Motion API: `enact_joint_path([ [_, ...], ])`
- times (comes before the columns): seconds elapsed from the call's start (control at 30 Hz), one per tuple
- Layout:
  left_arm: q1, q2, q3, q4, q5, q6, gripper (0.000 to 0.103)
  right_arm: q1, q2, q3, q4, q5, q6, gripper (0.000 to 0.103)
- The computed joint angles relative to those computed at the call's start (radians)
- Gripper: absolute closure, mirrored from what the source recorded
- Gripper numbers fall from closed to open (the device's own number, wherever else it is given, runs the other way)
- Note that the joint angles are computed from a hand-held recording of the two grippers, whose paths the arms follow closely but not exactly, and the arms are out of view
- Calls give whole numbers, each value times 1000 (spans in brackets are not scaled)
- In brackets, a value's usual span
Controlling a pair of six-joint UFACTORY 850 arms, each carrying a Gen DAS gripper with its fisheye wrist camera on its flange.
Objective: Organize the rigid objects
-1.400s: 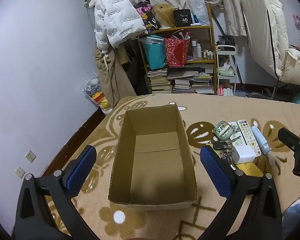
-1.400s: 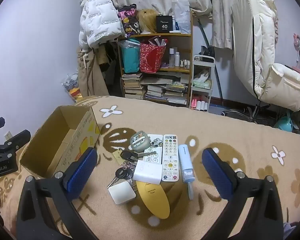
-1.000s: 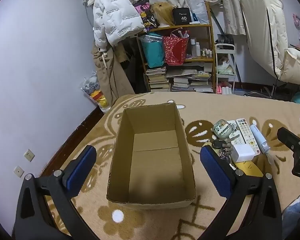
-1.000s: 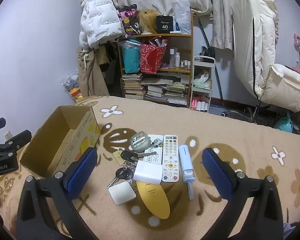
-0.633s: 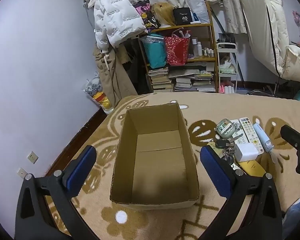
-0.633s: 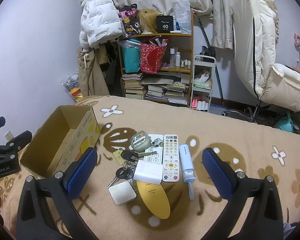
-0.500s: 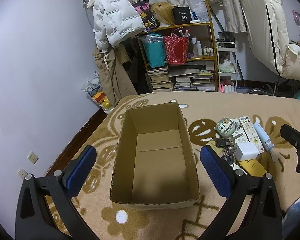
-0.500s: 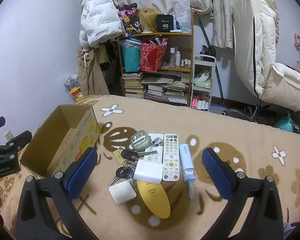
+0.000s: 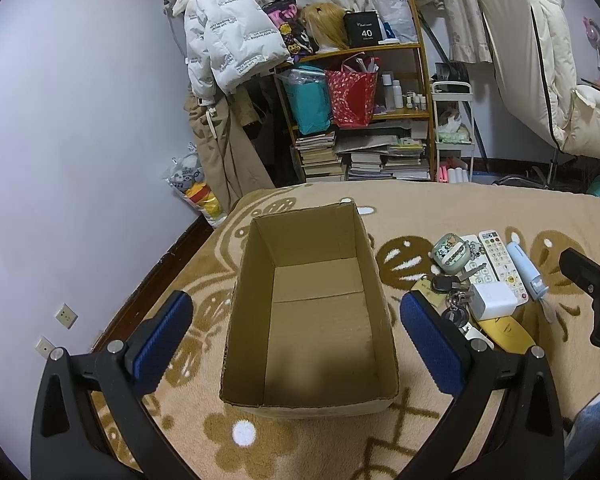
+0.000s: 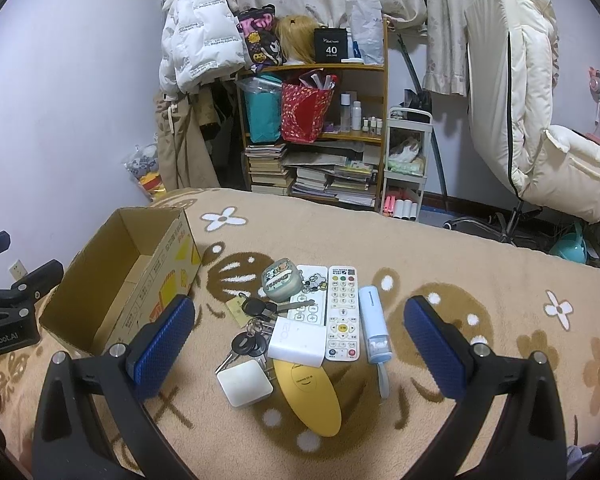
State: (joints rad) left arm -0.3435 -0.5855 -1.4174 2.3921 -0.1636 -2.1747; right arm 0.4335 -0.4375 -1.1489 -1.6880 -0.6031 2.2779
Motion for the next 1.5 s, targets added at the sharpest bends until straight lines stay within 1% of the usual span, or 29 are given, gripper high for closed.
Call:
enact_joint_path([
  [0.13,0,-1,1,-8,-9,6,0,0,0,0,-1,1,0,0],
  [0.43,5,-9,-9,1,2,-8,0,0,-4,-1,1,1,-2,0],
  [0.93,3,-6,-3,2,-10,-13,0,-1,0,-4,16,4,-20,0],
  [1.1,3,-5,-1,2,-9,-12,0,2,-4,0,-3,-5,9,0],
  [1.5,4,-2,2,-6,-7,-4,0,2,-9,-3,3,-4,4,0],
])
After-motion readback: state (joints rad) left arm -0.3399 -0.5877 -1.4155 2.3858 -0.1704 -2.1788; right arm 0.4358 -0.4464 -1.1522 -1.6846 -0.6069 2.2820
